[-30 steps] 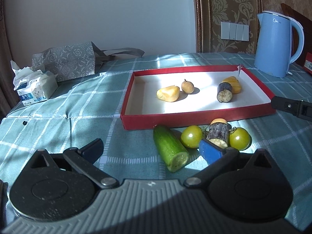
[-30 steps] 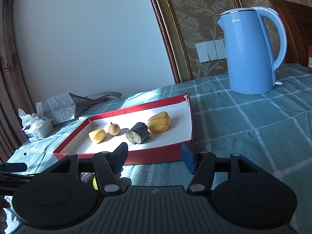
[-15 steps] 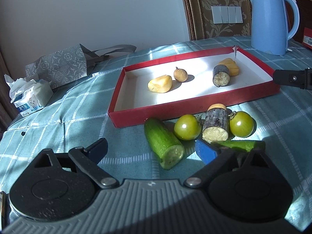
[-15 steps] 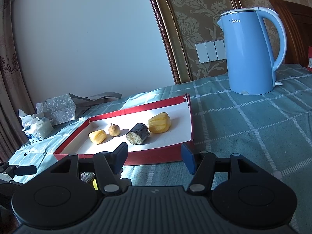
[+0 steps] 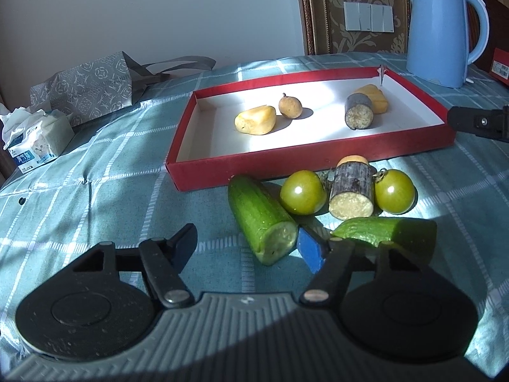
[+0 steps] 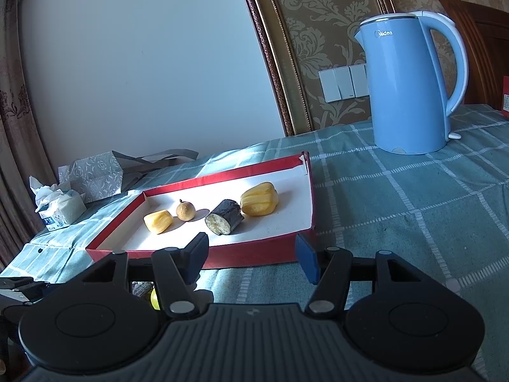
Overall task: Organize fruits
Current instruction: 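Close the left gripper on the short green cucumber piece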
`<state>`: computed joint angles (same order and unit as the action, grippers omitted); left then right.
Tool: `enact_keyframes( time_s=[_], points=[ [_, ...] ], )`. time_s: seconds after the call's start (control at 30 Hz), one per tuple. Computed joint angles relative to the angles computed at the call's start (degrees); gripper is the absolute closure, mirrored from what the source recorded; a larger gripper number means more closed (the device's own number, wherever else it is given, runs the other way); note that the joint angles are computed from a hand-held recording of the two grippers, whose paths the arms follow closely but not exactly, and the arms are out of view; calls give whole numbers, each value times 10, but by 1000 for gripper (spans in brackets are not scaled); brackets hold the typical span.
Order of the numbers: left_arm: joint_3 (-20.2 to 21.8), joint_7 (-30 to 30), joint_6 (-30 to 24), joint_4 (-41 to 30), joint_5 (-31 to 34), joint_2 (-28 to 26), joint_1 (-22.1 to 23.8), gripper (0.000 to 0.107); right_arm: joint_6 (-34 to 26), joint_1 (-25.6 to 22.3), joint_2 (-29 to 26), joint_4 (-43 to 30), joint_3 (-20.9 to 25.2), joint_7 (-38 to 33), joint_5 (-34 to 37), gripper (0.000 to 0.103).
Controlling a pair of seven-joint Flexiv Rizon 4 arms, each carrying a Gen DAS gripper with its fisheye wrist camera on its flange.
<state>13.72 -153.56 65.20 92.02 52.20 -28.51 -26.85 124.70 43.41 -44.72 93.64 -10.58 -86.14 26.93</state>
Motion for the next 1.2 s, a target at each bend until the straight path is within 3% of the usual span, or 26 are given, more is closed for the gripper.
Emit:
enact_keyframes(
  time_s=[0.1,0.23,0.47,0.77,0.93,1.1,1.2],
  points=[
    [-5,4,17,6,-7,1,8,51,-1,1,0,0,-1,-1,1,44],
    [-11,26,56,19,-36,3,24,73,-1,1,0,0,-1,-2,2,44],
    [20,14,73,30,-35,7,0,77,-3,1,-1,-1,-1,-2,1,44],
    [52,-92,32,43,101,56,-42,78,38,-13,11,27,29,-14,-36,44],
    [20,-99,50,61,116,71,-1,78,47,-18,28,71,58,-51,-82,44],
    [-7,-105,99,92,108,86,48,78,11,18,27,81,34,-100,-81,44],
    [-8,-104,111,103,107,96,57,78,4,8,27,83,48,-102,-108,43]
  ],
)
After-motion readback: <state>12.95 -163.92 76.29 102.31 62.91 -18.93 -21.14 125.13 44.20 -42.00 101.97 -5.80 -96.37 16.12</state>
